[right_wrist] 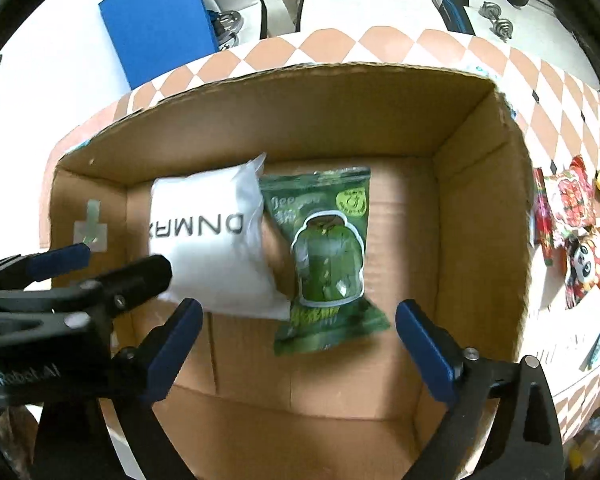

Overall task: Organize soft objects
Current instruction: 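Carry both items into the box and open both tools, then grasp the red snack bag with left tool while right tool grasps yellow sponge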

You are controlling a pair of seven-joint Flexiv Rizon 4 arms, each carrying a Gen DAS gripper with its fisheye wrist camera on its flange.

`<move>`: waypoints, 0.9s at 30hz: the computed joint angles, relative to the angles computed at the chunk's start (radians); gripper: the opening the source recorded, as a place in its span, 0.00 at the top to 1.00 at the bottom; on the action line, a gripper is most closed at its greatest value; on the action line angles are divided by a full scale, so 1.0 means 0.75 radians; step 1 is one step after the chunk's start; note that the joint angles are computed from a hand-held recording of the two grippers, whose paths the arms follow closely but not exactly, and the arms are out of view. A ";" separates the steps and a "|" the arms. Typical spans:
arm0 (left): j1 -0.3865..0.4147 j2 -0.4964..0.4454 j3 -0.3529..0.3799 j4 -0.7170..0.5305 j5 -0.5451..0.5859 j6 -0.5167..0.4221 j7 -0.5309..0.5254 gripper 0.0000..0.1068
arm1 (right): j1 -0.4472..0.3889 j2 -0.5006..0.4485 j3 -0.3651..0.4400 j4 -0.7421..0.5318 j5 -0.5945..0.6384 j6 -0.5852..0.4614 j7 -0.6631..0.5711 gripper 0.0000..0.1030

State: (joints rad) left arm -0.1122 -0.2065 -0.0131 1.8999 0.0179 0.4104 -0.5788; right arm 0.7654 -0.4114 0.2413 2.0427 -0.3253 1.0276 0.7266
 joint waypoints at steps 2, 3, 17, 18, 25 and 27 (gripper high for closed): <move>0.007 0.033 0.007 0.022 -0.020 0.016 -0.002 0.08 | 0.006 0.015 0.028 -0.039 0.027 -0.094 -0.019 0.00; 0.014 0.035 0.014 0.021 -0.032 0.021 0.007 0.08 | 0.016 0.024 0.034 -0.054 0.027 -0.136 -0.016 0.00; 0.029 0.275 0.018 0.144 -0.160 0.110 0.033 0.08 | 0.080 0.156 0.045 -0.004 -0.085 -0.196 0.140 0.00; 0.017 0.313 0.015 0.164 -0.176 0.117 0.050 0.08 | 0.083 0.180 0.047 0.020 -0.112 -0.192 0.180 0.00; -0.139 0.524 -0.049 0.317 -0.283 0.241 0.123 0.08 | 0.092 0.548 0.223 0.278 -0.176 -0.362 0.624 0.00; -0.212 0.550 -0.093 0.373 -0.270 0.324 0.127 0.08 | 0.097 0.668 0.313 0.343 -0.092 -0.449 0.747 0.00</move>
State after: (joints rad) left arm -0.2708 0.2057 -0.0827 2.1797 -0.1849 0.6535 -0.4834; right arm 0.8382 0.0899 0.4757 2.3000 -0.3940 0.6905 1.2865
